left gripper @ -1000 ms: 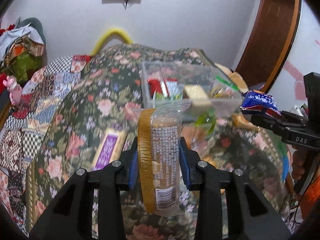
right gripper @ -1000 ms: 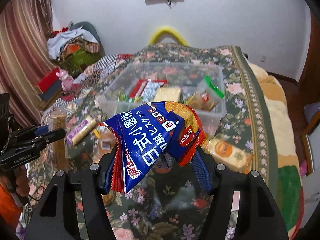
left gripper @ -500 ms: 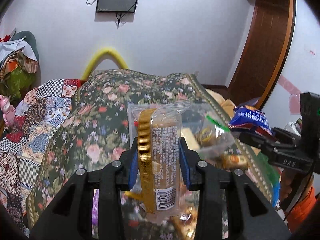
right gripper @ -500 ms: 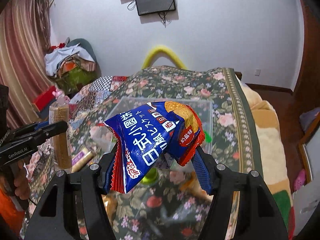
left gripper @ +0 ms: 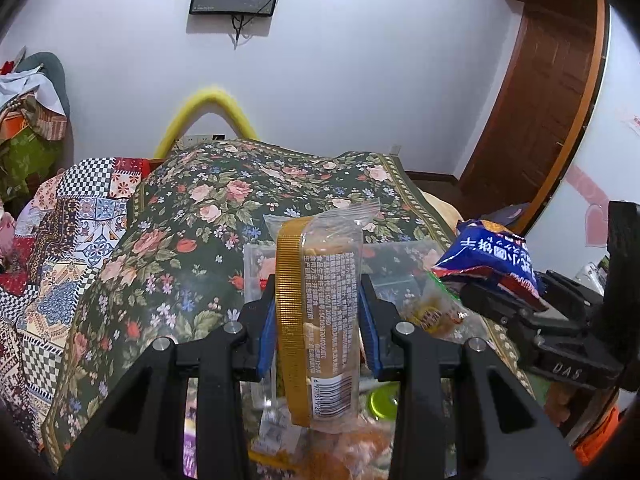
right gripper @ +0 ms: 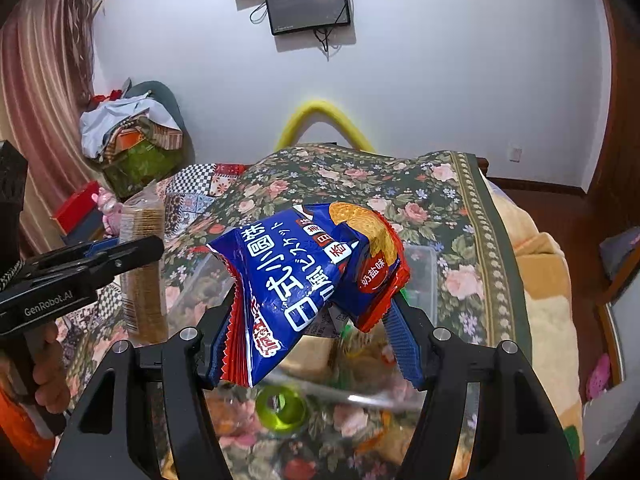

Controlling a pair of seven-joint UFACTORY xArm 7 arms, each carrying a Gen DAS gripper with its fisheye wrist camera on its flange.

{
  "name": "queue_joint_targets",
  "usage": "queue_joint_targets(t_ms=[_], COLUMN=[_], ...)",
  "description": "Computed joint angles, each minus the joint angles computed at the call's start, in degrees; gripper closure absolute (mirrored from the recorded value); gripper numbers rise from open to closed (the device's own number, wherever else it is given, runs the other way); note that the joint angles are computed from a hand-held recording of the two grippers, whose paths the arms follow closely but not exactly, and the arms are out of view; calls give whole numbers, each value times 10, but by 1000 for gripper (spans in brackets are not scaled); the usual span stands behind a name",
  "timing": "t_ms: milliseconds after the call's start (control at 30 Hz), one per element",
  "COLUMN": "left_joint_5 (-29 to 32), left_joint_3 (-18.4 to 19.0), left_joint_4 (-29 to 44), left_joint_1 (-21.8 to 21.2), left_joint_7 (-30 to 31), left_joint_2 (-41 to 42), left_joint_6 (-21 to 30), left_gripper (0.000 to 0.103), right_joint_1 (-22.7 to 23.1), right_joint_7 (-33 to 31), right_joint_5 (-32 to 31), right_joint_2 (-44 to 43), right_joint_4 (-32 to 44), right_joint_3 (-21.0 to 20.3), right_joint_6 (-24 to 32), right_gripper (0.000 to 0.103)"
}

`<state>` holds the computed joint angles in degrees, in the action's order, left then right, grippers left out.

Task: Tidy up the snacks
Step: 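Carry the roll and blue bag into the clear box and release both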

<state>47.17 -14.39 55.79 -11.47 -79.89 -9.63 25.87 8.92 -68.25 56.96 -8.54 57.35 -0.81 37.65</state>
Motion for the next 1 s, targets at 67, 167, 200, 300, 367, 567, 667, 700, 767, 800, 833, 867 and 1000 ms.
queue_joint_targets(t_ms=[67, 167, 200, 300, 367, 567, 667, 700, 767, 800, 833, 867, 1000], left_joint_5=[0, -12, -19, -28, -42, -77, -90, -92, -100, -100, -97, -92, -66], left_joint_3=[6, 22, 27, 43, 55, 79, 86, 87, 90, 91, 91, 90, 79], left_joint_4=[15, 35, 47, 70, 77, 94, 97, 95, 87, 85, 82, 78, 60], left_joint_1=[3, -3, -6, -20, -28, -49, -57, -59, -59, -59, -60, -61, -60], left_joint_7=[5, 24, 34, 49, 61, 98, 108, 108, 116, 116, 114, 112, 99], left_joint_2=[21, 53, 68, 99, 113, 143, 149, 148, 143, 141, 136, 130, 97], left_joint_6=[-6, -17, -15, -5, -9, -8, -2, 0, -11, -12, -10, -7, 14], left_gripper=[67, 67, 67, 67, 67, 67, 66, 66, 66, 66, 66, 66, 64], right_joint_1=[3, 6, 7, 8, 7, 0, -4, -6, -9, -10, -11, -13, -15], right_joint_7=[10, 22, 26, 44, 59, 99, 118, 121, 128, 132, 131, 130, 121], right_joint_5=[-9, -26, -31, -54, -72, -120, -141, -145, -158, -161, -160, -160, -151], right_joint_2=[15, 35, 40, 58, 71, 98, 107, 108, 108, 107, 105, 103, 90], right_joint_4=[11, 20, 22, 32, 39, 53, 58, 58, 60, 61, 61, 61, 54], right_joint_3=[7, 19, 23, 32, 38, 50, 54, 55, 56, 56, 56, 56, 52], right_joint_6=[-7, -27, -32, -43, -49, -56, -54, -53, -42, -40, -33, -27, -22], right_gripper=[41, 41, 41, 41, 41, 40, 39, 39, 33, 33, 30, 29, 27])
